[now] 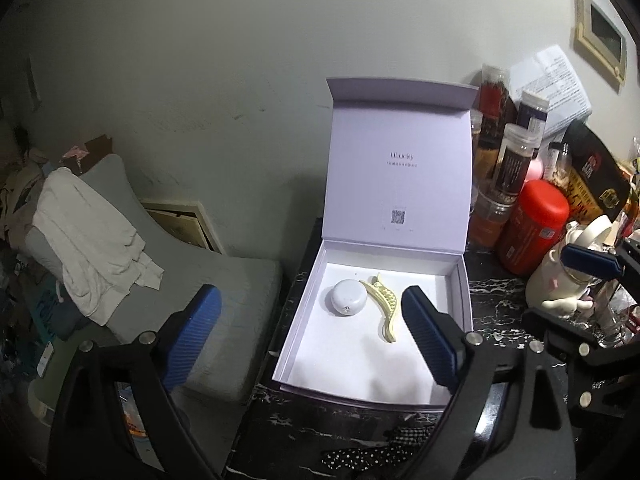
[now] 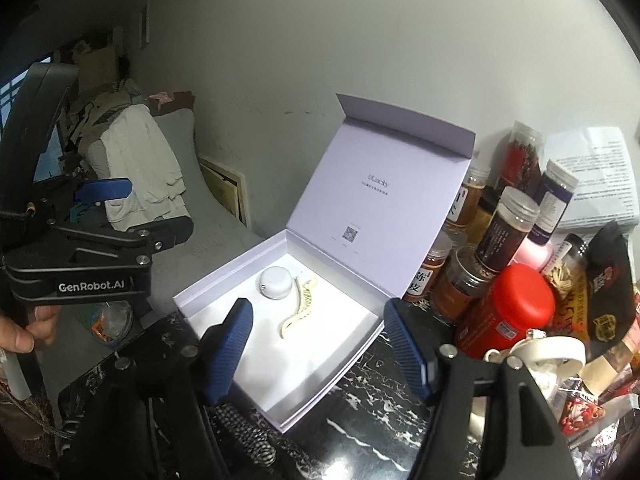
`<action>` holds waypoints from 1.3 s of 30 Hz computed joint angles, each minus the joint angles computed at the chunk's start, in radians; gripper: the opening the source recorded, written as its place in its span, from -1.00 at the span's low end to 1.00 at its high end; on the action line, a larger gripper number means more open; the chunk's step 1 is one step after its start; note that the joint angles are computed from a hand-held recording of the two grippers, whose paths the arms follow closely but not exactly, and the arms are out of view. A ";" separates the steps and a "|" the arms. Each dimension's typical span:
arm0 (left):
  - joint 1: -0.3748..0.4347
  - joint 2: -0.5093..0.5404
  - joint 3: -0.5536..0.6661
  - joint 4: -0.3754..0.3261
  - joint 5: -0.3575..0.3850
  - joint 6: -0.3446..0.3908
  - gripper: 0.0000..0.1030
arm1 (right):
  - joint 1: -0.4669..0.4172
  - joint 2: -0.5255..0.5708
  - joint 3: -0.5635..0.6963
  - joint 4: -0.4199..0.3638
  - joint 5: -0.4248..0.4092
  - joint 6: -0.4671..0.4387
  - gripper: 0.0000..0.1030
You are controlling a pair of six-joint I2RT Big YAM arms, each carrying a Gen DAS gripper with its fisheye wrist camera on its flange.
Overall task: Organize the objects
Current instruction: 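Withdraw both tools from the box back toward the table items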
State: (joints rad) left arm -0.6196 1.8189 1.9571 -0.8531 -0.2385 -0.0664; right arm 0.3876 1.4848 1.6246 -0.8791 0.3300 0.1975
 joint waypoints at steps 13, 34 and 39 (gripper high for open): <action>-0.028 -0.139 -0.175 0.053 -0.008 0.029 0.82 | 0.084 -0.084 -0.064 -0.013 0.092 0.047 0.42; -0.062 -0.284 -0.418 0.127 -0.008 0.012 0.85 | 0.192 -0.159 -0.193 -0.024 0.146 0.147 0.42; -0.068 -0.299 -0.461 0.131 -0.012 0.009 0.85 | 0.210 -0.166 -0.226 -0.022 0.144 0.168 0.42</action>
State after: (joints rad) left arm -0.6881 1.5196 1.4963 -0.7218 -0.2502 -0.0572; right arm 0.5971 1.3191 1.3990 -0.9013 0.4743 0.3657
